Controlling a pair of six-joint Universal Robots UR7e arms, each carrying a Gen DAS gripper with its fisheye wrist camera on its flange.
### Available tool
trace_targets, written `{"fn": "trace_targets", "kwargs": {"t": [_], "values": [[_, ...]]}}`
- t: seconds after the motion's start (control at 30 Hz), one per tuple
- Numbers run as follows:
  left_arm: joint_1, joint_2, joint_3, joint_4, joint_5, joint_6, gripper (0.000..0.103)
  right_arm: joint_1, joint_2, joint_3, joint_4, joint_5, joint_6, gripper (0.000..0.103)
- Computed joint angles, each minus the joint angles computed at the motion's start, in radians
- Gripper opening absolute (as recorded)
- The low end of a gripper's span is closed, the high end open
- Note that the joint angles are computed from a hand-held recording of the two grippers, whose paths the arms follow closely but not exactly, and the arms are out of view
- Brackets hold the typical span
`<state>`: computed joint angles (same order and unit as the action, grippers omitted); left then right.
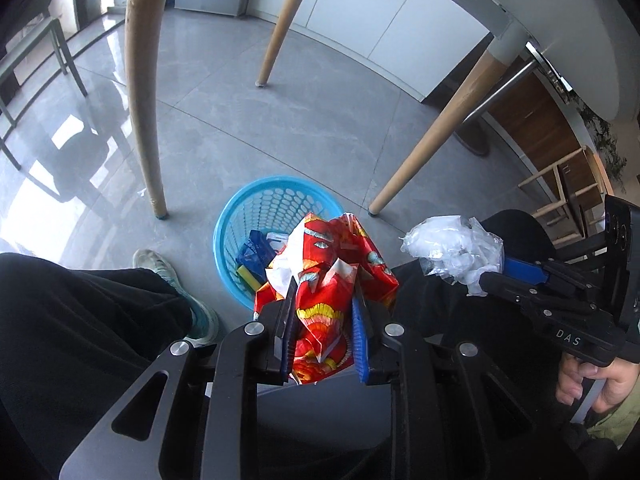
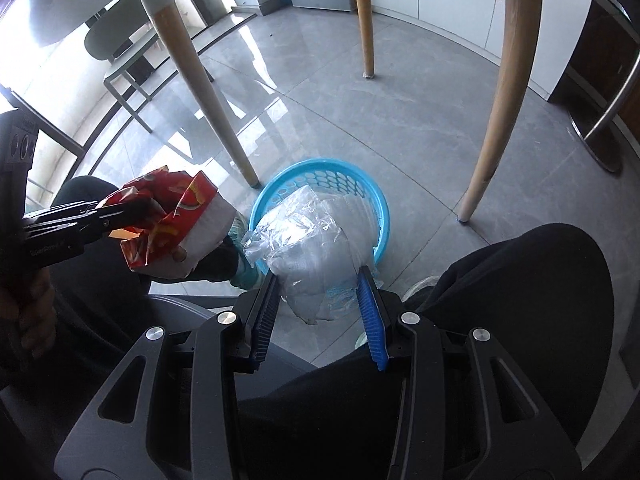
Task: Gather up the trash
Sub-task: 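Carry the red snack bag and plastic wrap down over the blue wastebasket, then open both tools to drop the snack bag and plastic wrap into the basket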
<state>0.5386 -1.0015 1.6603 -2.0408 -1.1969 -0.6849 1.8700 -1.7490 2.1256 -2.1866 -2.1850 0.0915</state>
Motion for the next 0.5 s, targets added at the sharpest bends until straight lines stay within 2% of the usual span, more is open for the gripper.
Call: {"fn": "trace_targets", "kwargs": {"t": [0.1, 0.13, 0.5], "values": [[0.001, 0.022, -0.019, 0.027, 0.083, 0.024, 0.022, -0.017, 0.027, -0.008, 0.005, 0.001, -0.001, 0.037], [0.006, 0.025, -0.021, 0.024, 0.087, 0.020, 0.021, -0.022, 0.039, -0.012, 0.005, -0.003, 0.000, 0.037], [0.060, 0.084, -0.044, -0.008, 0.033, 0.013, 0.021, -0.095, 0.155, -0.056, -0.016, 0.002, 0.035, 0.037]]}}
